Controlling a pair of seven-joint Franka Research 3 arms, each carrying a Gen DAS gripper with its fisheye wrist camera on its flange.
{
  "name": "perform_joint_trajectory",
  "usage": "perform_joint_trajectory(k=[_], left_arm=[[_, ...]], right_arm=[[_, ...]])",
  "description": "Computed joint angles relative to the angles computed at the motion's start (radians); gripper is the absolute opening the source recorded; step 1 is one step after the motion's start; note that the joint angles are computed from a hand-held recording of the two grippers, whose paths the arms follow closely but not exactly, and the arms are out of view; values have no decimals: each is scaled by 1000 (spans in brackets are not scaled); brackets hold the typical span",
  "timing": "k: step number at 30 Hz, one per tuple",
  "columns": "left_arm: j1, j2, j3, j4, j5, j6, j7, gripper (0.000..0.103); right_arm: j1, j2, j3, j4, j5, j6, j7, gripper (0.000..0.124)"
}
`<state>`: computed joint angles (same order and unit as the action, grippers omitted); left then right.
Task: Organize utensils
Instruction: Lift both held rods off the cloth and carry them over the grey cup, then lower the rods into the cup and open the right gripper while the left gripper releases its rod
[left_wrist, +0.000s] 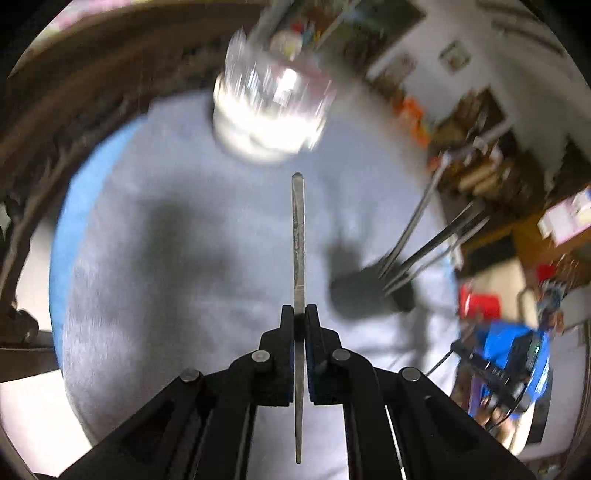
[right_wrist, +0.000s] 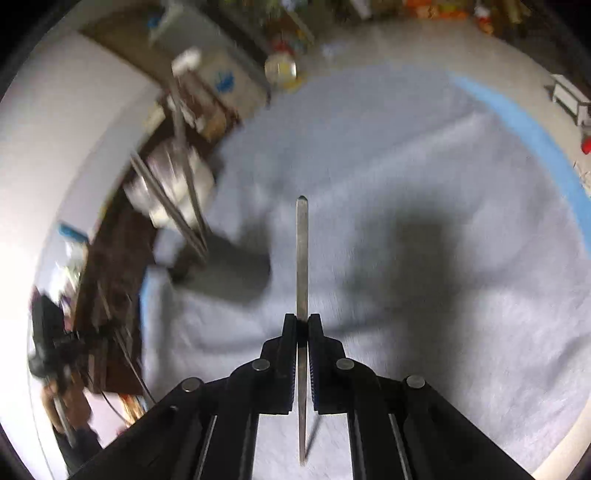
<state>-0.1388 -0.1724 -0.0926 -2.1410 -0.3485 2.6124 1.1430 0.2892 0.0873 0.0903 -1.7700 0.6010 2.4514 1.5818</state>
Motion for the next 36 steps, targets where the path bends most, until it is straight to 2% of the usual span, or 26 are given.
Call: perform_joint_trajectory(k=[5, 7, 8, 13, 17, 19, 26, 28, 36], left_arm=[[14, -34, -34, 12, 110, 167, -118, 5], [24, -30, -47, 33, 184, 219, -181, 5], [26, -32, -33, 70, 201, 205, -185, 5], [73, -3, -65, 131, 390, 286, -337, 5], [119, 44, -97, 172, 582, 340, -505, 5], [148, 62, -120, 196, 720, 344, -626, 5], [125, 130, -112, 277, 1030, 314, -858, 5], [107, 144, -104, 297, 1099, 290, -896, 5], [39, 212, -71, 356, 1175, 230, -875, 5]], right_arm=[[2, -42, 7, -16, 130, 204, -56, 7], [7, -47, 6, -8, 124, 250, -57, 7], [6, -45, 5, 5, 133, 260, -70, 7], [20, -36, 9, 41, 77, 315, -49, 7], [14, -50, 8, 57, 78, 291, -79, 7], [7, -77, 2, 46, 131, 267, -141, 7], [14, -58, 0, 95, 156, 186, -211, 7], [15, -37, 2, 120, 136, 148, -214, 7], [19, 42, 18, 204, 59, 44, -216, 7]])
